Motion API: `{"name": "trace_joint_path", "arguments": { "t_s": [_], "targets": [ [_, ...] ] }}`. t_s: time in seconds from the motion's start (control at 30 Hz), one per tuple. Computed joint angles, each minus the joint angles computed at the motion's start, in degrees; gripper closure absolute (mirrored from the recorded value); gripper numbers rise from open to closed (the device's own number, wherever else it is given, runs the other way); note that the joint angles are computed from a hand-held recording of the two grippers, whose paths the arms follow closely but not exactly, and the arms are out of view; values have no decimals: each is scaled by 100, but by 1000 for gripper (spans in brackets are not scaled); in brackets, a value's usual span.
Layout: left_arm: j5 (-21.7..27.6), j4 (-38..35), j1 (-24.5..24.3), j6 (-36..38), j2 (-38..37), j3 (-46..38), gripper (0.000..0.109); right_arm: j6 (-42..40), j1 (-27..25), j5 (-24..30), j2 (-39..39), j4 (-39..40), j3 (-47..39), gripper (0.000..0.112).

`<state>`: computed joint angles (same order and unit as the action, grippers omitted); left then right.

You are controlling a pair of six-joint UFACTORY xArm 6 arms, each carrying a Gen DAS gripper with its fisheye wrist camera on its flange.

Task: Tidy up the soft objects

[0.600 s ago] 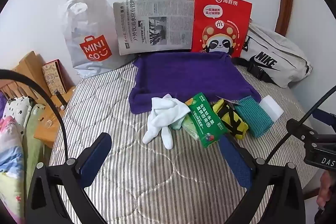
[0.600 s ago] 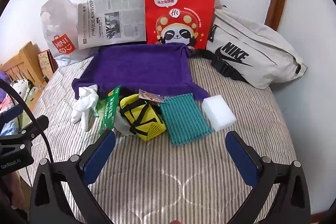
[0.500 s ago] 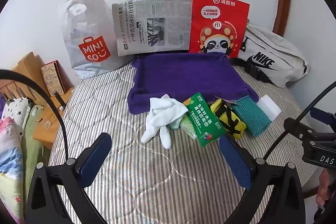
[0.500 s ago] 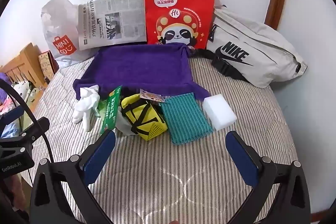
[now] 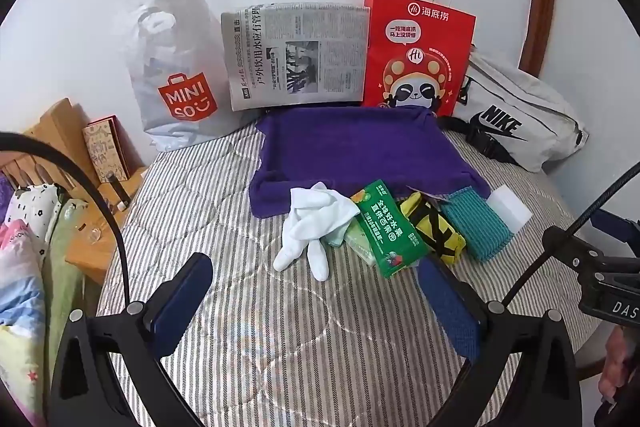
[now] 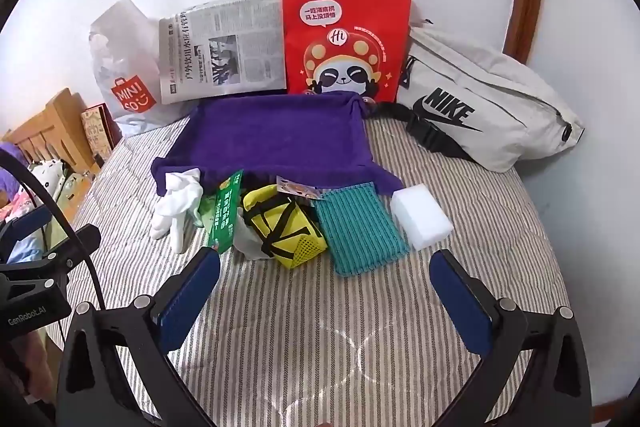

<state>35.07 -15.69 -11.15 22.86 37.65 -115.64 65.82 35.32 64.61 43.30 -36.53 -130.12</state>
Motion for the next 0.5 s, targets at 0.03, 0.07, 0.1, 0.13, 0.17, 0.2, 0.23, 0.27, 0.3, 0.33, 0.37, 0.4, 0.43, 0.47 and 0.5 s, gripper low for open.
{"name": "trace_joint_path", "arguments": {
  "t_s": [0.03, 0.07, 0.1, 0.13, 0.17, 0.2, 0.23, 0.27, 0.3, 0.33, 0.37, 0.4, 0.43, 0.47, 0.5],
  "targets": [
    [6, -14, 2, 31, -20, 21, 6, -11, 1, -1, 3, -1, -4, 9],
    [48, -26, -2, 25, 9, -39, 6, 9, 0, -11, -9, -5, 18, 9],
    [20, -76, 2, 61, -17, 4, 6, 40, 0, -35, -34, -18, 70, 9],
    [23, -73, 0, 61, -27, 15, 6, 63, 6, -37, -44, -29, 96, 9],
    [35, -58, -3, 49, -37, 23, 6, 63, 6, -29, -51, -29, 106, 9],
    [59, -64, -7, 42, -33, 4, 6, 66, 12, -17, -59, -34, 115, 9],
    [51, -93, -11, 53, -52, 42, 6, 78, 10, -28, -82, -42, 153, 9],
    [72, -83, -13, 41, -54, 44, 6, 104, 10, -52, -116, -51, 208, 9],
    [79, -68, -15, 27, -54, 43, 6, 115, 8, -67, -126, -46, 223, 9],
    [73, -74, -18, 36, -49, 41, 6, 130, 0, -115, -159, -37, 280, 9],
    [71, -93, -17, 49, -49, 42, 6, 133, -4, -132, -171, -32, 305, 9],
    [71, -109, -18, 60, -50, 45, 6, 133, -8, -140, -183, -33, 326, 9],
    [60, -132, -18, 81, -58, 62, 6, 135, -12, -138, -183, -31, 332, 9],
    [42, -130, -22, 84, -70, 85, 6, 128, -18, -130, -178, -13, 327, 9],
    [41, -99, -27, 48, -74, 87, 6, 123, -22, -122, -164, -3, 306, 9]
  ]
}}
